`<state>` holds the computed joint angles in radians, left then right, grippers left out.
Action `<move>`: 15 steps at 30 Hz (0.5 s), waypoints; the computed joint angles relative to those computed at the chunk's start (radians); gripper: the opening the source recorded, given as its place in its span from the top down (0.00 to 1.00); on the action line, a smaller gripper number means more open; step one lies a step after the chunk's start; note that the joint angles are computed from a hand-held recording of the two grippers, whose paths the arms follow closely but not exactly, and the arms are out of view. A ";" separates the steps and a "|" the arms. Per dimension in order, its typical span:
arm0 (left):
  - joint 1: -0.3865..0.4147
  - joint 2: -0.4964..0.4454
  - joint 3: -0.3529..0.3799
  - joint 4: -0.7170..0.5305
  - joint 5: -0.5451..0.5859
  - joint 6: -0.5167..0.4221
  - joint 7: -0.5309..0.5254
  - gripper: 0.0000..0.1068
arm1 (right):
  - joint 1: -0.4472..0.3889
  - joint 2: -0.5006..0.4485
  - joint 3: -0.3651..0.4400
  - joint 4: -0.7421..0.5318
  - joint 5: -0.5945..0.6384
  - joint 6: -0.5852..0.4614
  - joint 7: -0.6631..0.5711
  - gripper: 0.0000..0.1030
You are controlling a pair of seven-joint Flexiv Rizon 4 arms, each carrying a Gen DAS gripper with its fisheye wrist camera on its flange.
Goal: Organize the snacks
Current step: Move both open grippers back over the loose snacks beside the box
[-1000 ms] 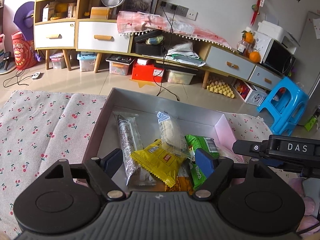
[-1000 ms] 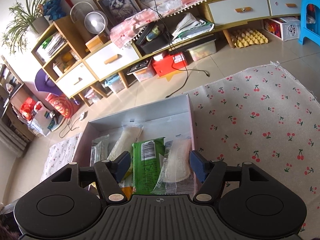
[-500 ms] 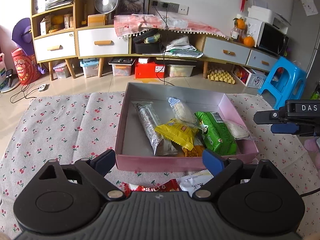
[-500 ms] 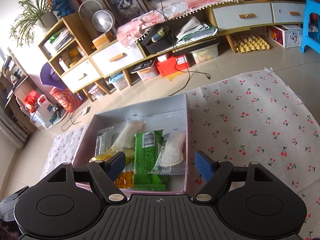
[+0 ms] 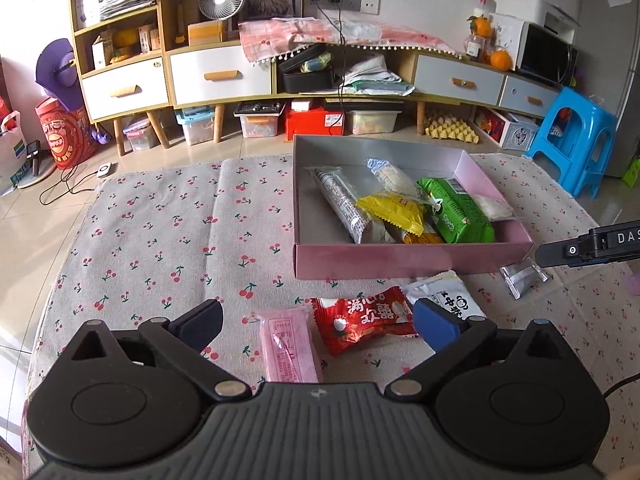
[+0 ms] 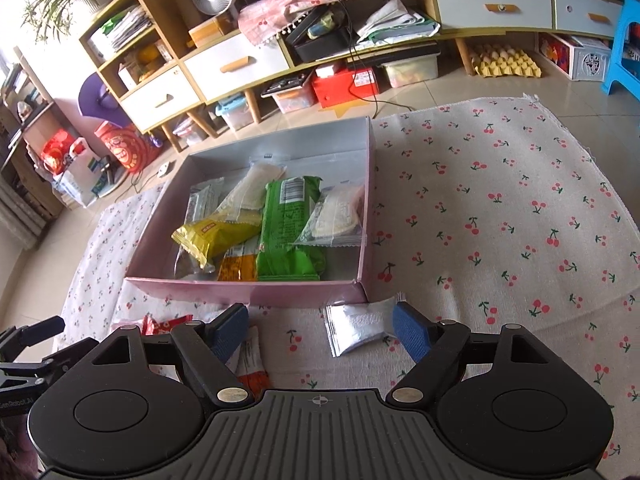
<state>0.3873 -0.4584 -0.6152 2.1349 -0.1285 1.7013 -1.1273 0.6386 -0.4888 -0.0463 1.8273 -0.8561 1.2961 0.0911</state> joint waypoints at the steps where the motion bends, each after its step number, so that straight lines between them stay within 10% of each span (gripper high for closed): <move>1: 0.002 0.007 0.004 0.007 -0.002 -0.008 -0.002 0.05 | -0.002 0.001 0.010 0.004 0.002 -0.002 -0.018 0.21; 15: 0.048 0.109 -0.034 0.146 -0.151 -0.122 0.140 0.05 | 0.030 0.002 0.079 0.021 0.003 -0.022 -0.344 0.21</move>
<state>0.4353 -0.3490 -0.6492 2.2812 -0.2798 1.5790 -0.9877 0.6690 -0.4867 0.0322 1.8479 -0.8527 1.2738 -0.2531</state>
